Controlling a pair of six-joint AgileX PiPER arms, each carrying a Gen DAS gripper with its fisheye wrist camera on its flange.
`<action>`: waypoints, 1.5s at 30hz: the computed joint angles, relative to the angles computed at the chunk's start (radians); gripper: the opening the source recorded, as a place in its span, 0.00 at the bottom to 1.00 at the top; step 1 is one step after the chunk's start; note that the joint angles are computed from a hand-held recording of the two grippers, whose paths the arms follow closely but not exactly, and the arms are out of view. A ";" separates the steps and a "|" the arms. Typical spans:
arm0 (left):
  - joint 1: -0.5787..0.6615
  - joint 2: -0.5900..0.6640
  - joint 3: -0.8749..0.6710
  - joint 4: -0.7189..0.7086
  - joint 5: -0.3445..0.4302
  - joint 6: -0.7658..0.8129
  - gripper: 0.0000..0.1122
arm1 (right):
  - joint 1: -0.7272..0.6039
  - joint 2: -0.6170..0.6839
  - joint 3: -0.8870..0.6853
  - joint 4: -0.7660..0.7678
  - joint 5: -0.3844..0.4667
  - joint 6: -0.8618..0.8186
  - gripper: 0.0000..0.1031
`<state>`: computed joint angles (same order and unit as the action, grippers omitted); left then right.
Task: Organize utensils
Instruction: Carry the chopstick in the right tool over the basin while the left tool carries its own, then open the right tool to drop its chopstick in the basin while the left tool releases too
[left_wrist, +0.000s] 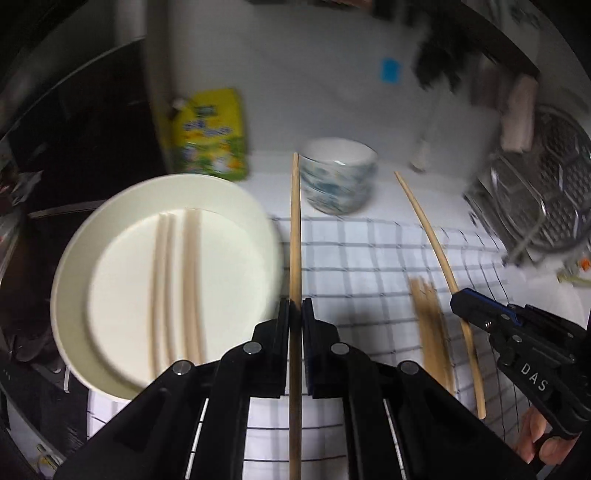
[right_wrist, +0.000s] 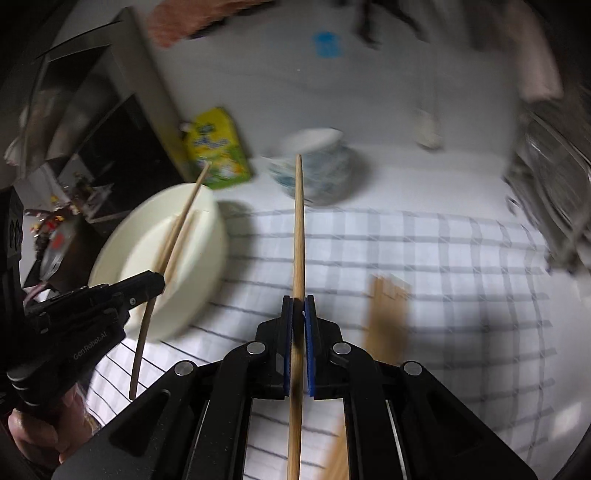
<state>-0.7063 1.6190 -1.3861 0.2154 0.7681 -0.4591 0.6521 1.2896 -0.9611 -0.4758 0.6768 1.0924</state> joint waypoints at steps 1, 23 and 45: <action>0.036 -0.012 0.005 -0.005 -0.002 0.016 0.07 | 0.007 0.053 -0.054 0.011 -0.010 -0.018 0.06; 0.495 0.192 -0.101 -0.242 -0.014 0.464 0.07 | 0.034 0.883 -1.040 0.344 0.190 -0.331 0.06; 0.549 0.117 -0.046 -0.308 -0.017 0.495 0.61 | 0.082 0.783 -0.928 0.200 0.209 -0.172 0.28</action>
<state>-0.1568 1.7355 -1.4324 -0.0924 0.7508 0.0362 0.7338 2.0728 -1.8888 -0.2761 0.8858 0.9203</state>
